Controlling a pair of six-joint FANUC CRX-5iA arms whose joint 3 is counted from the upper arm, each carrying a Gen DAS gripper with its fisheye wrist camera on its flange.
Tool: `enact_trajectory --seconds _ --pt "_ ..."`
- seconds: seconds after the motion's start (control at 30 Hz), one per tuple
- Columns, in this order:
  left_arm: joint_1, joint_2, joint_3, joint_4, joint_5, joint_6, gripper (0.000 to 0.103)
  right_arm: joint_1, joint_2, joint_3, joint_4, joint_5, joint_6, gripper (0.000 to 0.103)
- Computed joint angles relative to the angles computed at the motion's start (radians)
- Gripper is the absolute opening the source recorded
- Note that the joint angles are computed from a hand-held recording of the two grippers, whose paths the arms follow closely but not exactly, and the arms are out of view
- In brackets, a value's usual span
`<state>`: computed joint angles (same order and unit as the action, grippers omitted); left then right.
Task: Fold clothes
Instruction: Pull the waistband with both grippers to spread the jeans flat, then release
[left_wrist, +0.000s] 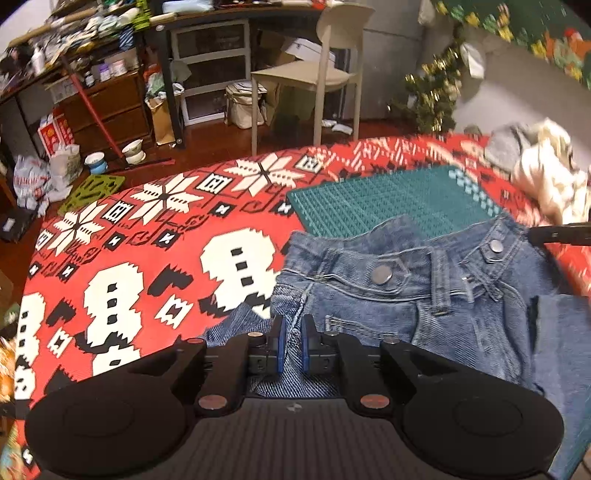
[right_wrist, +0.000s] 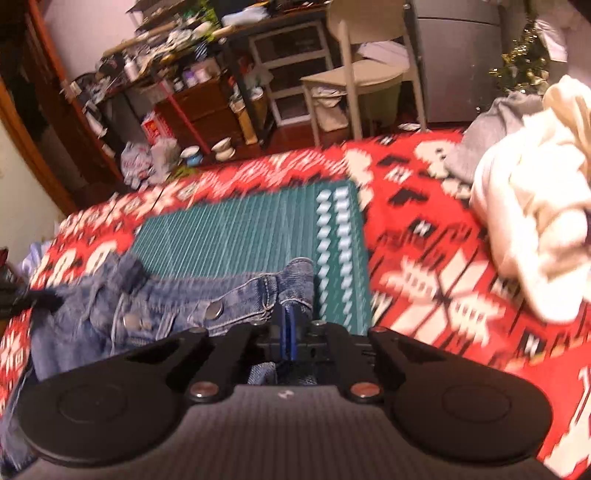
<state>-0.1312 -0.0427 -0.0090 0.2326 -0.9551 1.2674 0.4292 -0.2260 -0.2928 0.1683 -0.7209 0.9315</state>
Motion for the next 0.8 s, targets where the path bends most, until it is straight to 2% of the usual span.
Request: enact_trajectory --seconds 0.17,0.4,0.5,0.53,0.6,0.7,0.8 --pt "-0.012 0.021 0.021 0.032 0.013 0.02 0.008 -0.081 0.107 0.098 0.023 0.016 0.031 0.002" --pt "-0.051 0.047 0.051 -0.036 0.033 0.084 0.01 -0.123 0.233 0.214 0.007 -0.019 0.11 0.004" --pt "-0.044 0.023 0.023 -0.025 0.049 0.097 0.013 -0.121 0.208 0.183 0.013 -0.002 0.089 0.012" --pt "-0.042 0.015 0.014 -0.021 0.054 0.101 0.013 -0.12 0.195 0.172 0.015 0.003 0.082 0.019" --pt "-0.038 -0.007 -0.007 -0.006 0.059 0.101 0.021 -0.115 0.159 0.15 0.011 -0.001 0.089 0.03" --pt "-0.051 -0.046 -0.022 -0.026 0.057 0.131 0.036 -0.09 0.091 0.112 0.032 -0.018 0.104 0.037" --pt "-0.057 -0.094 -0.058 0.001 0.061 0.13 0.043 -0.052 0.015 0.088 0.016 -0.061 0.149 0.05"
